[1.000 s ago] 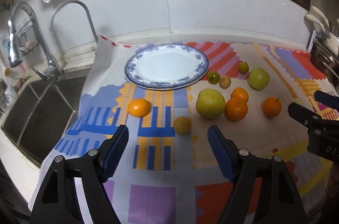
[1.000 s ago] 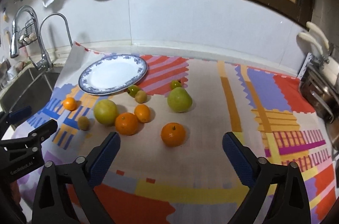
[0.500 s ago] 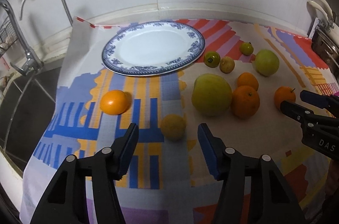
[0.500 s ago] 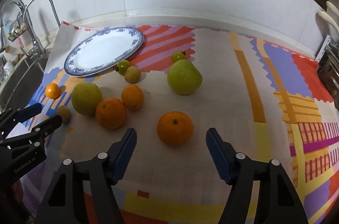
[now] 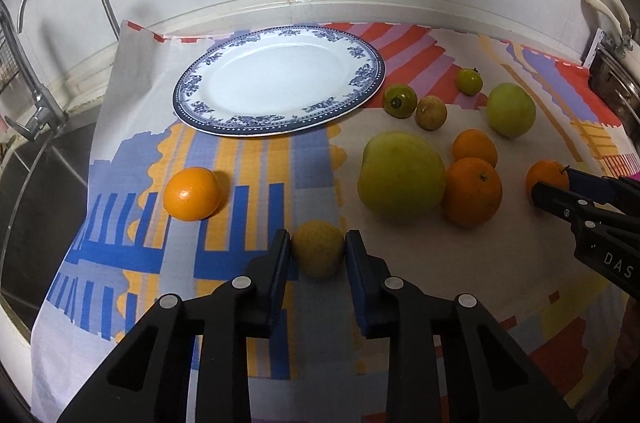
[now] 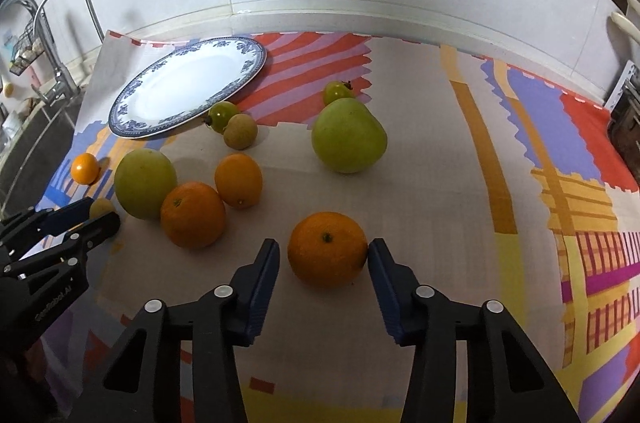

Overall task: Organize fruits
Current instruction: 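Grasp the small tan round fruit with the left tool while the right tool grasps a tangerine, then carry both fruits onto the blue-rimmed plate and open both tools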

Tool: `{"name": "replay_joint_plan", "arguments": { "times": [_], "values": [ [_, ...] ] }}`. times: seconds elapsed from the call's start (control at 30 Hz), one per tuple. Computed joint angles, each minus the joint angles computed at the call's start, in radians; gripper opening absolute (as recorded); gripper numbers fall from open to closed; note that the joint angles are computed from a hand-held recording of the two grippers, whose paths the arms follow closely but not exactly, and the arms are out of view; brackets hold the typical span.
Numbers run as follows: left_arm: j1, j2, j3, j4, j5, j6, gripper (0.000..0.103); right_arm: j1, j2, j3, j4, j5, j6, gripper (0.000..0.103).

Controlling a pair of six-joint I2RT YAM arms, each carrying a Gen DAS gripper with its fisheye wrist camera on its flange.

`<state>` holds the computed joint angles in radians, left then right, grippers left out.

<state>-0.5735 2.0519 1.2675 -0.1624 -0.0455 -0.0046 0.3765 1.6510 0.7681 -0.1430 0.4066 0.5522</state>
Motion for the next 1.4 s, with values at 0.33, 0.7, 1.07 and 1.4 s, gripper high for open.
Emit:
{"name": "replay_joint_plan", "arguments": {
  "times": [0.33,0.7,1.07,1.4],
  "values": [
    [-0.002,-0.048,-0.05,0.044,0.003,-0.001,0.028,0.004,-0.026,-0.007,-0.001,0.005,-0.013,0.043],
    [0.002,-0.144,-0.087,0.095,0.003,0.014,0.028,0.044,-0.113,0.019,-0.002,0.03,-0.109,0.043],
    [0.045,-0.103,0.068,0.091,0.004,0.06,0.028,-0.001,-0.064,0.202,0.042,-0.057,-0.308,0.043],
    [0.109,0.118,0.409,-0.057,0.023,0.082,0.028,-0.071,0.178,0.528,-0.025,-0.179,-0.4,0.043]
  ]
}}
